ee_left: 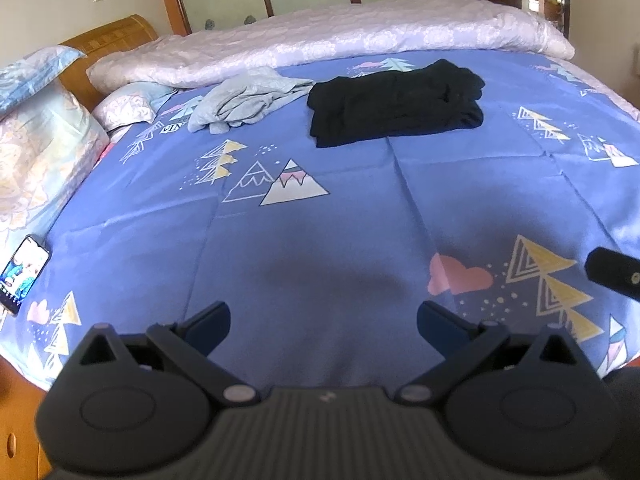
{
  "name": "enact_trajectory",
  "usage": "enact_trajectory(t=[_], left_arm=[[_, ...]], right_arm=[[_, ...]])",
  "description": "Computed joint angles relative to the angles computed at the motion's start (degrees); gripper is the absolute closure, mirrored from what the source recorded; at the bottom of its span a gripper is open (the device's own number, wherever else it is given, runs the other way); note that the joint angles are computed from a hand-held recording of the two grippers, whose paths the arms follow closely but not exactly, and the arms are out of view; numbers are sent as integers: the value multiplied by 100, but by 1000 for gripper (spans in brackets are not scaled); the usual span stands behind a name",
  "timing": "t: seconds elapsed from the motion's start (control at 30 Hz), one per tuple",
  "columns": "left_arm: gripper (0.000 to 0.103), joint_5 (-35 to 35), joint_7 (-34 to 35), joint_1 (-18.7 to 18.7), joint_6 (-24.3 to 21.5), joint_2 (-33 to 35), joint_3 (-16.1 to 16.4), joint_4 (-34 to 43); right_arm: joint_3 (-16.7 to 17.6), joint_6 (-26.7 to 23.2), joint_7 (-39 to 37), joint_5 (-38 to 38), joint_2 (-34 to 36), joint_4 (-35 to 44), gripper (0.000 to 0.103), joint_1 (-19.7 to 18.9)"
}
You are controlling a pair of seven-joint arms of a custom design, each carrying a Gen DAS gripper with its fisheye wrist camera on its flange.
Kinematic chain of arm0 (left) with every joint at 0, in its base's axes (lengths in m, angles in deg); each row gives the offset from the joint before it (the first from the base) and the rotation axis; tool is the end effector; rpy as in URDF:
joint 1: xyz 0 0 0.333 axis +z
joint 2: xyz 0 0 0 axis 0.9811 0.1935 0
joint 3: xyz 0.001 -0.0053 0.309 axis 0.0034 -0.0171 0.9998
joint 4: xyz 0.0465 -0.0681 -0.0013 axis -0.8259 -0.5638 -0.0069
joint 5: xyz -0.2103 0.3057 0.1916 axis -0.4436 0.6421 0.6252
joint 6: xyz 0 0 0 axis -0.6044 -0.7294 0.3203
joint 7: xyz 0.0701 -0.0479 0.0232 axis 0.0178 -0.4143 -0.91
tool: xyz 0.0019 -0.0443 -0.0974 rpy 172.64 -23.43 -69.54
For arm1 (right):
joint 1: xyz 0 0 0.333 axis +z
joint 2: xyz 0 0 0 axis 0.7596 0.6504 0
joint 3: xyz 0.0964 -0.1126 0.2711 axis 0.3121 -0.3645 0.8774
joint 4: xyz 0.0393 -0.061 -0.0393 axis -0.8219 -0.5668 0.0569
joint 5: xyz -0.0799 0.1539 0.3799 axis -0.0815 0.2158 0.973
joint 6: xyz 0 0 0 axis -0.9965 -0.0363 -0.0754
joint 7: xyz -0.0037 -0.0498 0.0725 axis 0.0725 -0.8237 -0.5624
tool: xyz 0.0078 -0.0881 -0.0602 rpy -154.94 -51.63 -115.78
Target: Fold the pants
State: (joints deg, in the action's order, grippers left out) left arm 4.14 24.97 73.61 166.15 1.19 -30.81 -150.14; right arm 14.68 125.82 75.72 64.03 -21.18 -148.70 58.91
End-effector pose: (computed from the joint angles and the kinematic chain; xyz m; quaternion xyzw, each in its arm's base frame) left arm 0.6304 -0.1343 0.6096 -0.6852 0.6355 -0.1706 0.3121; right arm 0.6437 0.1614 0.5326 -0.5705 0.6738 -0.1251 0.4527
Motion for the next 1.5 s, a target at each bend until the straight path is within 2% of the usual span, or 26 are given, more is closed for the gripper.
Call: enact_trajectory(t=[0.67,1.0,1.5], left_arm=[[0,51,-21,-38,-174,50,7,55],[0,-396,103,3,-228,81,23,88],[0,-364,34,-40,-500,187,41,267]], right_arm=[[4,-61,-81,127,-2,10,0,-9],[3,-123,-166,234,6,18,0,-26],[-15,-157,-151,256,9,18,0,-17]])
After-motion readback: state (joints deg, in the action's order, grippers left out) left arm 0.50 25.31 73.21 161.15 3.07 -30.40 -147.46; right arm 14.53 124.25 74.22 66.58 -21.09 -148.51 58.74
